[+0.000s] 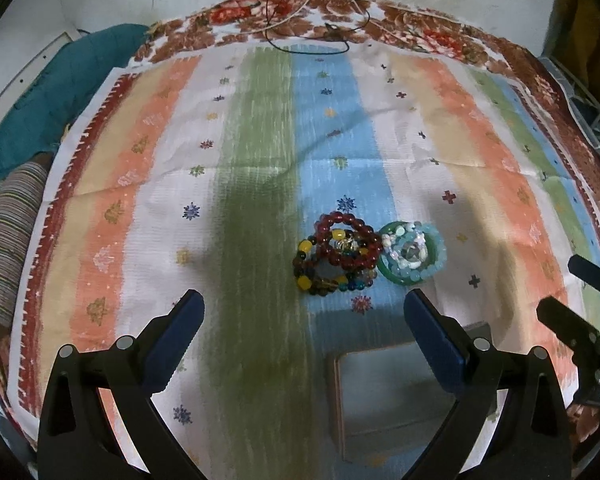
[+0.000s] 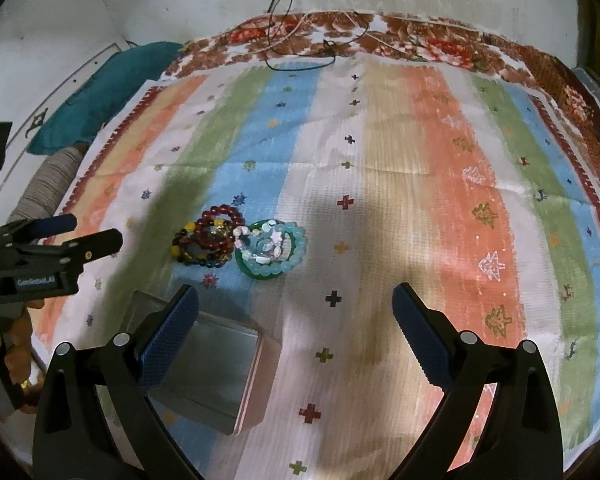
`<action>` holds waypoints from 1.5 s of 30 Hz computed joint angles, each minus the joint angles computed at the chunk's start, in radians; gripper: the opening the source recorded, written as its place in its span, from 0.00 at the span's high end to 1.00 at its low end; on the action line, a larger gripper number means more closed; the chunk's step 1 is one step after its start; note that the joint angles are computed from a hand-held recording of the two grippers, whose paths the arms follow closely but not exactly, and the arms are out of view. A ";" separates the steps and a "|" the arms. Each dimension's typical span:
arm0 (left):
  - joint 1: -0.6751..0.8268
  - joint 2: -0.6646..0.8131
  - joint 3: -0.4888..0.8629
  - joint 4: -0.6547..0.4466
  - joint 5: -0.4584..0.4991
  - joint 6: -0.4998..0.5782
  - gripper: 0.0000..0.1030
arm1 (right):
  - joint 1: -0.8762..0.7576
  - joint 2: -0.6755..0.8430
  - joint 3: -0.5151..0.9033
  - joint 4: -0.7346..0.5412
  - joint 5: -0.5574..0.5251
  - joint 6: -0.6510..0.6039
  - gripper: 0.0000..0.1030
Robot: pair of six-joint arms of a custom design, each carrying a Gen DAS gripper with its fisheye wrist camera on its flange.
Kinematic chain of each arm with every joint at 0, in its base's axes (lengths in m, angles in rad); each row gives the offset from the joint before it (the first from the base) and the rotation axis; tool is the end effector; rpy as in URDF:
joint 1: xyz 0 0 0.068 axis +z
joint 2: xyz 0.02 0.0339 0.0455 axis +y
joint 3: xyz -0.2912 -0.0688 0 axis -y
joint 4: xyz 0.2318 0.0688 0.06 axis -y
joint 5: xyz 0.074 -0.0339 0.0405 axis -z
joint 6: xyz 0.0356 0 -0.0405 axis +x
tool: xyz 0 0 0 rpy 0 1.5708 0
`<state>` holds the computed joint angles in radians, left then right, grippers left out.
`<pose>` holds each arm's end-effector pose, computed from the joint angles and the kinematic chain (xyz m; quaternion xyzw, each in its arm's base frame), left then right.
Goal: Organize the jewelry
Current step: 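Move the left tool toward the red bead bracelet while the right tool approaches the light blue bracelet, then close the left gripper on the red bead bracelet while the right gripper grasps the light blue bracelet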
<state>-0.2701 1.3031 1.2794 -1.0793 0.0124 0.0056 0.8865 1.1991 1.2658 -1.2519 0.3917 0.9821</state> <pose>0.2173 -0.0606 0.3510 0.1351 0.9633 -0.0365 0.2289 0.1254 0.1322 0.3611 0.0832 0.9598 0.0376 0.2653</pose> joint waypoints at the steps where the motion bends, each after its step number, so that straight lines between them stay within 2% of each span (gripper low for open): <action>1: -0.003 0.012 0.000 0.007 -0.002 -0.002 0.06 | -0.012 0.003 -0.004 0.007 -0.008 -0.011 0.05; 16: -0.024 0.136 0.012 0.078 -0.017 -0.014 0.06 | -0.166 0.051 -0.066 0.112 -0.113 -0.124 0.05; 24: -0.017 0.205 0.010 0.118 -0.021 -0.006 0.11 | -0.222 0.091 -0.094 0.170 -0.162 -0.160 0.05; 27: -0.021 0.228 0.011 0.132 -0.028 -0.005 0.11 | -0.243 0.109 -0.101 0.188 -0.186 -0.178 0.14; 30: -0.025 0.249 0.010 0.145 -0.042 -0.002 0.11 | -0.264 0.126 -0.110 0.206 -0.205 -0.190 0.16; 36: -0.026 0.307 0.031 0.165 -0.037 0.001 0.20 | -0.307 0.152 -0.131 0.253 -0.244 -0.209 0.20; 45: -0.054 0.397 0.064 0.188 -0.054 0.029 0.35 | -0.358 0.203 -0.161 0.313 -0.288 -0.246 0.34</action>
